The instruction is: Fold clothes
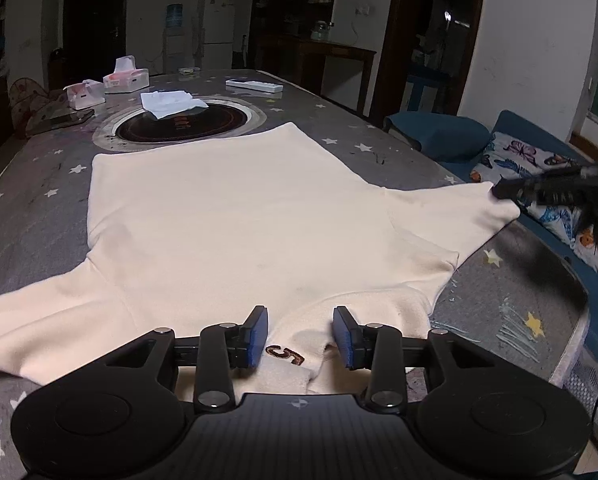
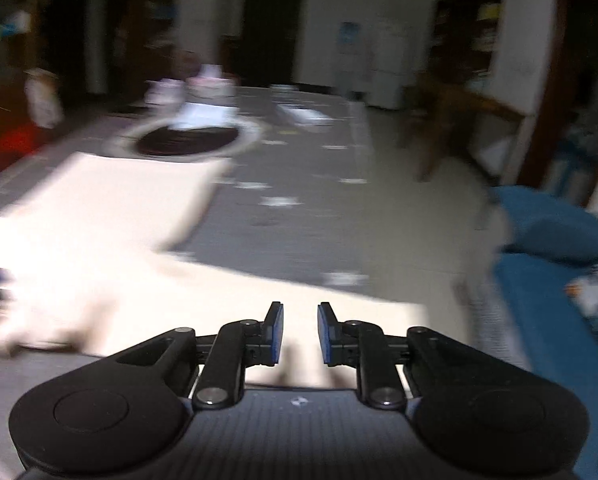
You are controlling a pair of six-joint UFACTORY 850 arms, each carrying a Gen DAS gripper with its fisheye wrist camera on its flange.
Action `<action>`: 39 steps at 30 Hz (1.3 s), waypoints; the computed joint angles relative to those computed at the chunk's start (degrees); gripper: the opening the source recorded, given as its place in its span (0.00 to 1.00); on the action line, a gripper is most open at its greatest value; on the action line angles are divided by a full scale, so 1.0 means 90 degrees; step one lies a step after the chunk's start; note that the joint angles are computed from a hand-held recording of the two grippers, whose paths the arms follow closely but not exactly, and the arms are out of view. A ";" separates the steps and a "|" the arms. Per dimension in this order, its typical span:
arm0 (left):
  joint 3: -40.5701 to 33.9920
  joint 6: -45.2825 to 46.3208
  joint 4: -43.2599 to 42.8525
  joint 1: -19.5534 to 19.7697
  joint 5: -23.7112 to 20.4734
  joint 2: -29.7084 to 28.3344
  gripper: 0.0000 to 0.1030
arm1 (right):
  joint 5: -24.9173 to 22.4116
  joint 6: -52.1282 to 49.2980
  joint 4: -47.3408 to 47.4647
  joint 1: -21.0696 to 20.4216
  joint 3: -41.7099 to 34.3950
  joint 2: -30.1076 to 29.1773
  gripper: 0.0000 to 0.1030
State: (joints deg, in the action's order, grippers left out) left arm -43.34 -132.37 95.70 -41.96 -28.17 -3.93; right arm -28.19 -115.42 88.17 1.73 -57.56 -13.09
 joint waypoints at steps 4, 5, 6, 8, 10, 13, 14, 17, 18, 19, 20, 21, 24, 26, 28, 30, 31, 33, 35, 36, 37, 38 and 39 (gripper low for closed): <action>0.0182 -0.0272 0.0022 -0.0052 -0.0106 0.0226 0.39 | -0.0759 0.0462 -0.0588 0.0240 0.0070 -0.0021 0.23; 0.0239 -0.0338 0.0017 -0.0069 -0.0148 0.0297 0.39 | -0.0739 0.0473 -0.0658 0.0323 0.0070 -0.0051 0.23; 0.0304 -0.0401 -0.0005 -0.0088 -0.0206 0.0374 0.39 | -0.0698 0.0487 -0.0726 0.0406 0.0066 -0.0085 0.23; 0.0496 -0.0515 -0.0175 -0.0141 -0.0441 0.0583 0.39 | -0.0580 0.0572 -0.0913 0.0510 0.0034 -0.0175 0.23; 0.0705 -0.0573 -0.0464 -0.0174 -0.0733 0.0824 0.40 | -0.0474 0.0494 -0.0975 0.0573 0.0054 -0.0209 0.25; 0.1060 -0.0591 -0.1164 -0.0163 -0.1328 0.1281 0.41 | -0.0338 0.0296 -0.0957 0.0551 0.0151 -0.0128 0.36; 0.1164 -0.0590 -0.1395 -0.0137 -0.1518 0.1427 0.41 | -0.0354 0.0354 -0.1003 0.0534 0.0134 -0.0139 0.37; 0.1402 -0.0407 -0.2235 0.0046 -0.2191 0.1790 0.41 | -0.0420 0.0541 -0.1139 0.0489 0.0059 -0.0200 0.38; 0.1455 -0.0307 -0.2451 0.0133 -0.2377 0.1864 0.41 | -0.0414 0.0553 -0.1146 0.0492 0.0056 -0.0201 0.38; 0.1494 -0.0178 -0.2671 0.0255 -0.2508 0.1915 0.41 | -0.0405 0.0560 -0.1148 0.0498 0.0056 -0.0199 0.39; 0.1528 -0.0043 -0.2855 0.0392 -0.2596 0.1958 0.40 | -0.0396 0.0558 -0.1144 0.0503 0.0060 -0.0194 0.40; 0.1549 0.0149 -0.2957 0.0562 -0.2524 0.1987 0.39 | -0.0388 0.0562 -0.1138 0.0510 0.0057 -0.0198 0.40; 0.1565 0.0744 -0.3245 0.1051 -0.2247 0.2006 0.38 | -0.0380 0.0635 -0.1166 0.0516 0.0040 -0.0207 0.41; 0.1536 0.1031 -0.3191 0.1293 -0.2067 0.1942 0.38 | -0.0375 0.0687 -0.1187 0.0519 0.0029 -0.0213 0.42; 0.1432 0.1363 -0.3152 0.1460 -0.2043 0.1815 0.38 | -0.0370 0.0739 -0.1208 0.0523 0.0017 -0.0219 0.42; 0.1305 0.1694 -0.3014 0.1676 -0.1969 0.1623 0.38 | -0.0372 0.0784 -0.1223 0.0522 0.0007 -0.0226 0.43; 0.1249 0.1819 -0.2923 0.1777 -0.1944 0.1521 0.38 | -0.0369 0.0800 -0.1222 0.0525 0.0004 -0.0228 0.43; 0.1143 0.2055 -0.2698 0.1960 -0.1903 0.1312 0.38 | -0.0364 0.0820 -0.1217 0.0526 0.0002 -0.0229 0.43; 0.1016 0.2193 -0.2464 0.2107 -0.1900 0.1081 0.38 | -0.0354 0.0798 -0.1181 0.0529 0.0021 -0.0220 0.43; 0.0956 0.2257 -0.2355 0.2177 -0.1892 0.0977 0.38 | -0.0350 0.0793 -0.1168 0.0531 0.0025 -0.0219 0.43; 0.0913 0.2310 -0.2284 0.2246 -0.1845 0.0916 0.39 | -0.0348 0.0789 -0.1157 0.0532 0.0028 -0.0219 0.43; 0.0860 0.2364 -0.2246 0.2326 -0.1798 0.0857 0.40 | -0.0349 0.0790 -0.1151 0.0531 0.0029 -0.0221 0.43; 0.0849 0.2333 -0.2168 0.2382 -0.1754 0.0828 0.40 | -0.0349 0.0790 -0.1151 0.0531 0.0029 -0.0221 0.43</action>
